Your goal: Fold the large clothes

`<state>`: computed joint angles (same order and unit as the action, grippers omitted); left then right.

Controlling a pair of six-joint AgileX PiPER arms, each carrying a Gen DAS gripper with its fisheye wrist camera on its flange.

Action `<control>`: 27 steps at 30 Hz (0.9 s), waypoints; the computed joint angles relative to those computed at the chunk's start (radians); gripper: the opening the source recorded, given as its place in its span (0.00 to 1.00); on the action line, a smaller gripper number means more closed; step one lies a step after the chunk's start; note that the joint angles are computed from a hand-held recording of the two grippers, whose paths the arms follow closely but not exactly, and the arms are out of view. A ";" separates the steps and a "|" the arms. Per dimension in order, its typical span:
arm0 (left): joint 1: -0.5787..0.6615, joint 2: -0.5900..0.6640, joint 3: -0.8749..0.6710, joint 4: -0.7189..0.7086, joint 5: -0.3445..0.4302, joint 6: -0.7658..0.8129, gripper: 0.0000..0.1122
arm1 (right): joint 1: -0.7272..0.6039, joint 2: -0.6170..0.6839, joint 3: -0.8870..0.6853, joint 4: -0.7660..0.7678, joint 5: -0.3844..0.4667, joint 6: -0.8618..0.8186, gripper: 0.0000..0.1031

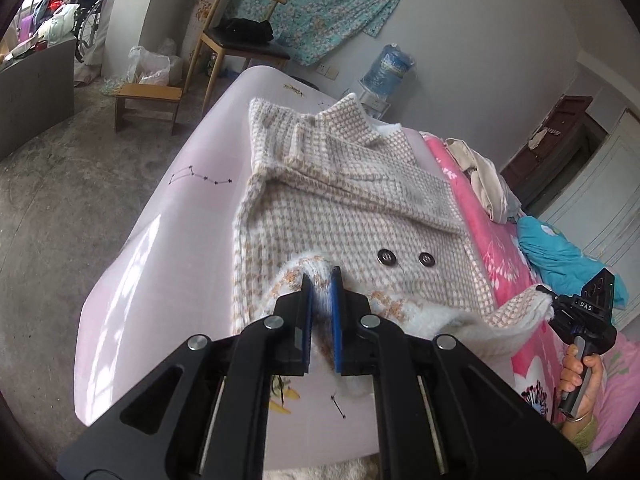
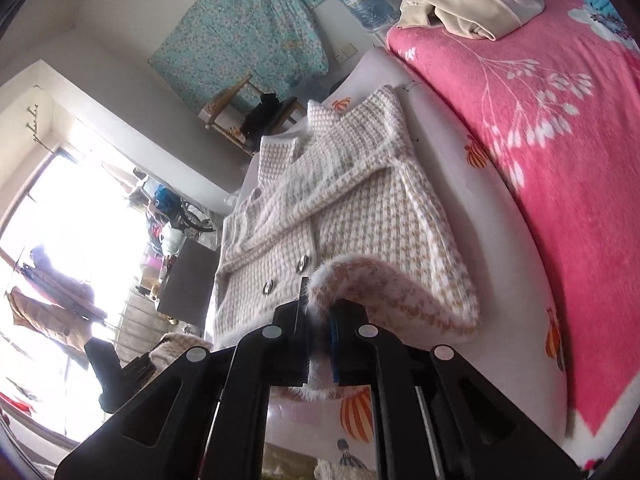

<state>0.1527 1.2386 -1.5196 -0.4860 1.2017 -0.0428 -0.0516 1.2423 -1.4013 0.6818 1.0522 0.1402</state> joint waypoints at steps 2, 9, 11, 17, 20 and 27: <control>-0.018 0.072 -0.038 0.007 -0.044 -0.006 0.10 | 0.013 0.083 -0.056 0.012 -0.039 -0.013 0.09; -0.015 0.268 -0.156 0.044 -0.102 -0.066 0.57 | 0.025 0.307 -0.184 0.011 -0.112 -0.005 0.45; 0.013 0.278 -0.162 0.020 -0.111 -0.048 0.57 | 0.027 0.323 -0.186 -0.018 -0.131 0.005 0.48; -0.043 0.239 -0.143 -0.011 -0.132 0.044 0.54 | 0.147 0.281 -0.219 -0.297 -0.175 0.070 0.48; -0.175 0.261 -0.154 0.005 -0.127 0.081 0.51 | 0.286 0.326 -0.308 -0.404 -0.101 0.014 0.48; -0.464 0.354 -0.130 0.399 -0.132 -0.108 0.49 | 0.543 0.437 -0.322 -0.701 0.011 0.033 0.38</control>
<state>-0.3114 1.5926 -1.6497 -0.0865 1.0697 -0.1512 0.4913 1.6794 -1.7229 -0.0195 1.0633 0.1730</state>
